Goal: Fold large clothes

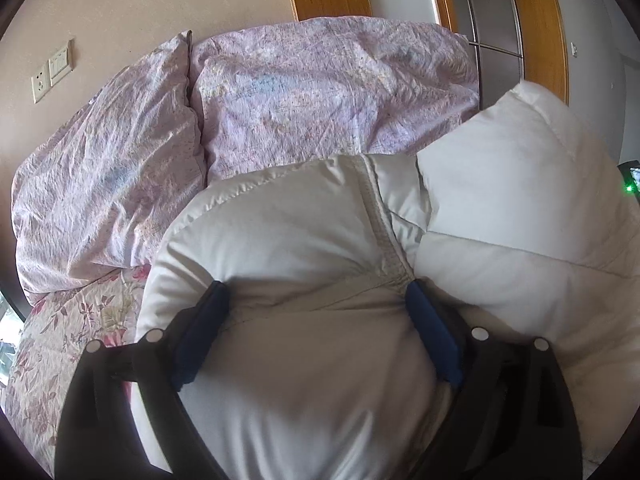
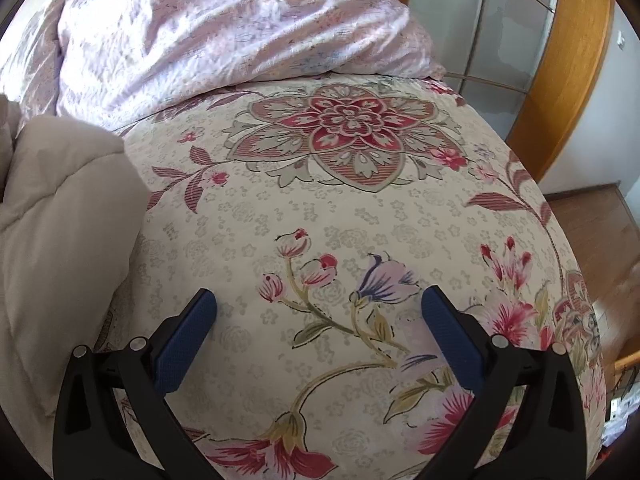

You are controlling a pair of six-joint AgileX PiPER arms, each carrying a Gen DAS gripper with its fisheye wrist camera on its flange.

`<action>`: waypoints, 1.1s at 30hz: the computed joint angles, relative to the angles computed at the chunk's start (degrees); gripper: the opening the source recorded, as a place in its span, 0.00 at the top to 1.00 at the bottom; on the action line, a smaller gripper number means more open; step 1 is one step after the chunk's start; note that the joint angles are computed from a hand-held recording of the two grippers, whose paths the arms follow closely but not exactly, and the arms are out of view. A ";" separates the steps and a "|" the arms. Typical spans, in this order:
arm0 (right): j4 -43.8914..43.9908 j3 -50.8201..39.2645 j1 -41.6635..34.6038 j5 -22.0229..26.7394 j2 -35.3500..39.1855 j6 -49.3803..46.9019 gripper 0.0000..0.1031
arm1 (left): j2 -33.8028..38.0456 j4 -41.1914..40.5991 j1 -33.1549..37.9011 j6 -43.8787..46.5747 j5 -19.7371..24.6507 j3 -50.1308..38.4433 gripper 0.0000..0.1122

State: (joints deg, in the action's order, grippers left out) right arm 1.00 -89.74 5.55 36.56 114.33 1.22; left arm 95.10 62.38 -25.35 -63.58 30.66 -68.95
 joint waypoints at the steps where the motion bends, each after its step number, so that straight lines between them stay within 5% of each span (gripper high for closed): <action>1: -2.00 0.01 0.20 0.52 -0.36 2.99 0.01 | -1.23 -0.59 0.00 0.48 -0.30 0.73 0.19; 8: 5.27 9.19 -1.12 -6.78 -15.07 1.56 0.01 | -10.29 -15.80 2.89 15.26 -2.24 3.20 0.15; 15: 18.25 13.06 8.69 -11.86 -26.58 -13.03 0.20 | -13.51 -22.12 6.15 22.38 -0.03 1.96 0.15; 25: 4.27 7.59 21.73 -11.82 -20.15 -0.84 0.76 | -13.32 -24.47 8.59 24.74 0.37 1.64 0.15; 33: 6.92 8.94 19.51 -13.57 -16.37 -0.57 0.84 | -9.98 -27.97 10.97 27.19 -2.75 1.57 0.15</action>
State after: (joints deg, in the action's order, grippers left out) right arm 7.93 -80.80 25.07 22.99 97.96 0.65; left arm 85.12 34.41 -14.38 -36.38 27.91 -67.38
